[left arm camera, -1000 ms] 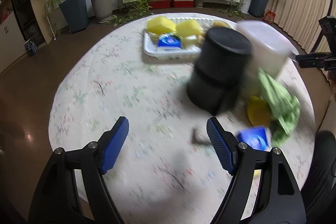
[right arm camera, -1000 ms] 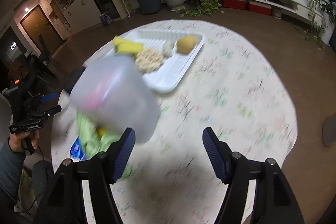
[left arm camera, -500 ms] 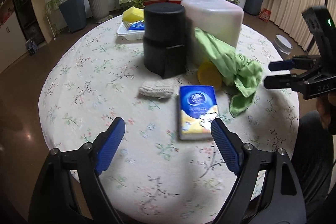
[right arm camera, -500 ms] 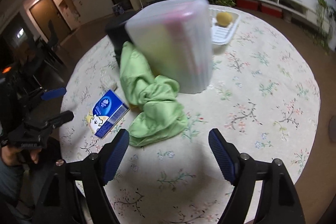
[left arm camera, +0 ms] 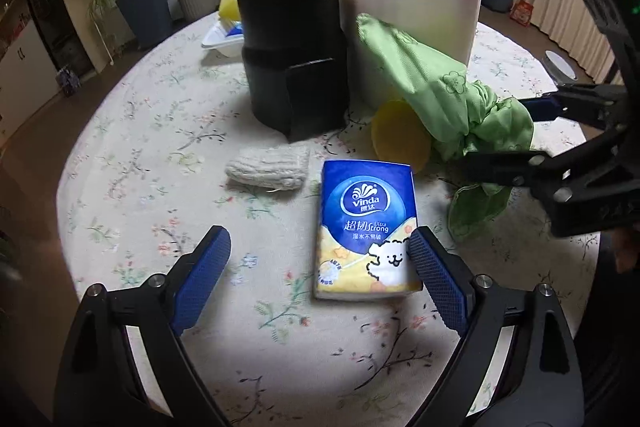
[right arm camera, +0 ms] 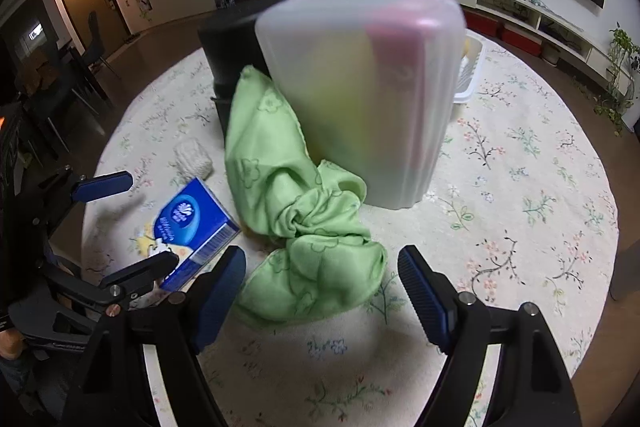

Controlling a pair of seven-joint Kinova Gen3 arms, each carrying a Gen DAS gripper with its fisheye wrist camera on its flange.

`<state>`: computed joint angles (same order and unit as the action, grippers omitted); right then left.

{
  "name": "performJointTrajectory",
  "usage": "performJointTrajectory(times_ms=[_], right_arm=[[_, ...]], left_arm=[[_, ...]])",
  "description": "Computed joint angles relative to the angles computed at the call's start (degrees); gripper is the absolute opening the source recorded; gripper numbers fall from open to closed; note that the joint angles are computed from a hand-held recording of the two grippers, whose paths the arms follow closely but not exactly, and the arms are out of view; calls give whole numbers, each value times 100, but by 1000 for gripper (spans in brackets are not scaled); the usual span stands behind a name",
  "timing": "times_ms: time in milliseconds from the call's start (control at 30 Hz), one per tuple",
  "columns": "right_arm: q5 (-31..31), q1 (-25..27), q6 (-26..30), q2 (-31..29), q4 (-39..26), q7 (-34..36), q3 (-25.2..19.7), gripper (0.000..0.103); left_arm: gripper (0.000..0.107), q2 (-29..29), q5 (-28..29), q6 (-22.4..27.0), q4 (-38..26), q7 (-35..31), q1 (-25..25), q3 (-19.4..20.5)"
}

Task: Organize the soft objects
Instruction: 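Grasp the blue Vinda tissue pack with the left tool while the right tool grasps the green cloth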

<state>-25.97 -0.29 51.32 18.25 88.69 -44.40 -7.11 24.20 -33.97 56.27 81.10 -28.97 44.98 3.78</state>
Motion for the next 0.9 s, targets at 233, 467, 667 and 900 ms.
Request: performJointTrajectory(times_ms=[233,467,667,900], right_arm=[[95,-64,-188,99,179,-111,-17,80],[237,-154,-569,-28,433,-122,-21,72],[353,-186,-512,-16,374,-170,-15,71],[356,-225,-607,-38,438,-274,-42,71]], left_arm=[[103,310,500,181,-315,-288,-83,28],[101,327,413,328,-380,-1,68,-70],[101,128,-417,177,-81,730,558,-250],[63,10,-252,-425,207,616,131,5]])
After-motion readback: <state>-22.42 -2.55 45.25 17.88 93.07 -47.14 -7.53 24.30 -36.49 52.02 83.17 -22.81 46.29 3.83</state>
